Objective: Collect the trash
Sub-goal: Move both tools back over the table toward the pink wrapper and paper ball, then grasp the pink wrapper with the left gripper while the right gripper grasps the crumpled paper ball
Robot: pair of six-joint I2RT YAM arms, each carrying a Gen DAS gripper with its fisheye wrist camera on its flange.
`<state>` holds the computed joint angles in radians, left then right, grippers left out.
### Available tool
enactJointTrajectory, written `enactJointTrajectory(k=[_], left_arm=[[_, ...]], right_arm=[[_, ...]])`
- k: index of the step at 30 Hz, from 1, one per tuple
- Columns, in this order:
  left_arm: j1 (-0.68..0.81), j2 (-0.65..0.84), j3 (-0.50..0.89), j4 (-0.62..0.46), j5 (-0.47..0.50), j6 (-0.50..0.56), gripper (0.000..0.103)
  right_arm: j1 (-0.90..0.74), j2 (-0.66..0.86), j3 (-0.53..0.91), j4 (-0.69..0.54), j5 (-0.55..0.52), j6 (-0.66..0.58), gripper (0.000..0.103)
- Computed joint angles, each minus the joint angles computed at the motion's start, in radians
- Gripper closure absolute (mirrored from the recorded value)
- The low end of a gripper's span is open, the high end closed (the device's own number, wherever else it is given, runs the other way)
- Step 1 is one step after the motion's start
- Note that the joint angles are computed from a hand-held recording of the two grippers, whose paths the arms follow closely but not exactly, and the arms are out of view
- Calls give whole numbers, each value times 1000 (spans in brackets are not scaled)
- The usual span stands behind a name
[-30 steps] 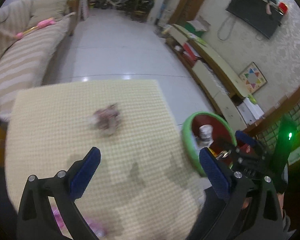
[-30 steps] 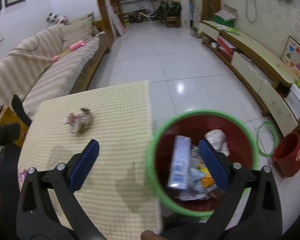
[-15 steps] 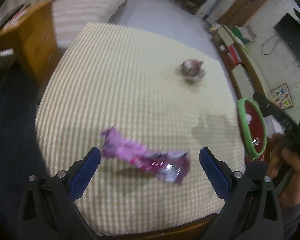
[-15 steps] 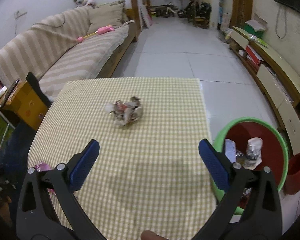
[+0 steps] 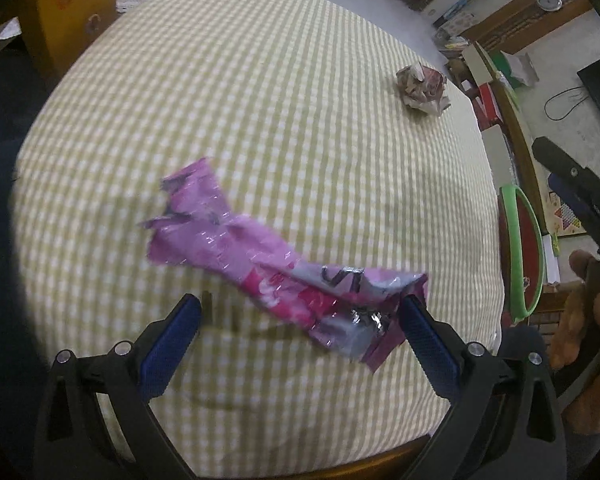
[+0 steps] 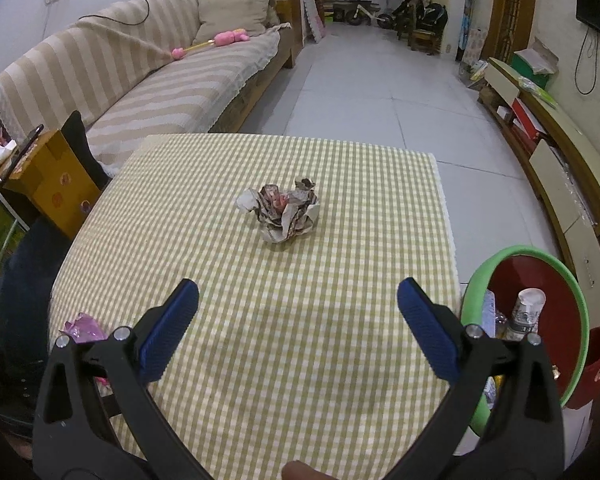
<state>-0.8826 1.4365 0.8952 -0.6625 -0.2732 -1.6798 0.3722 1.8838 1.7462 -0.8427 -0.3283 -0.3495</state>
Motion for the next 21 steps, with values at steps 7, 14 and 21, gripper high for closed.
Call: enactJointTrajectory(k=[7, 14, 21], left_arm=[[102, 96, 48, 84, 39, 121, 8], [166, 158, 116, 75, 51, 243, 20], [230, 123, 90, 93, 88, 338, 62]], right_arm=[[-4, 60, 39, -3, 17, -3, 5], [1, 137, 119, -13, 28, 5, 5], [29, 226, 217, -25, 25, 41, 5]])
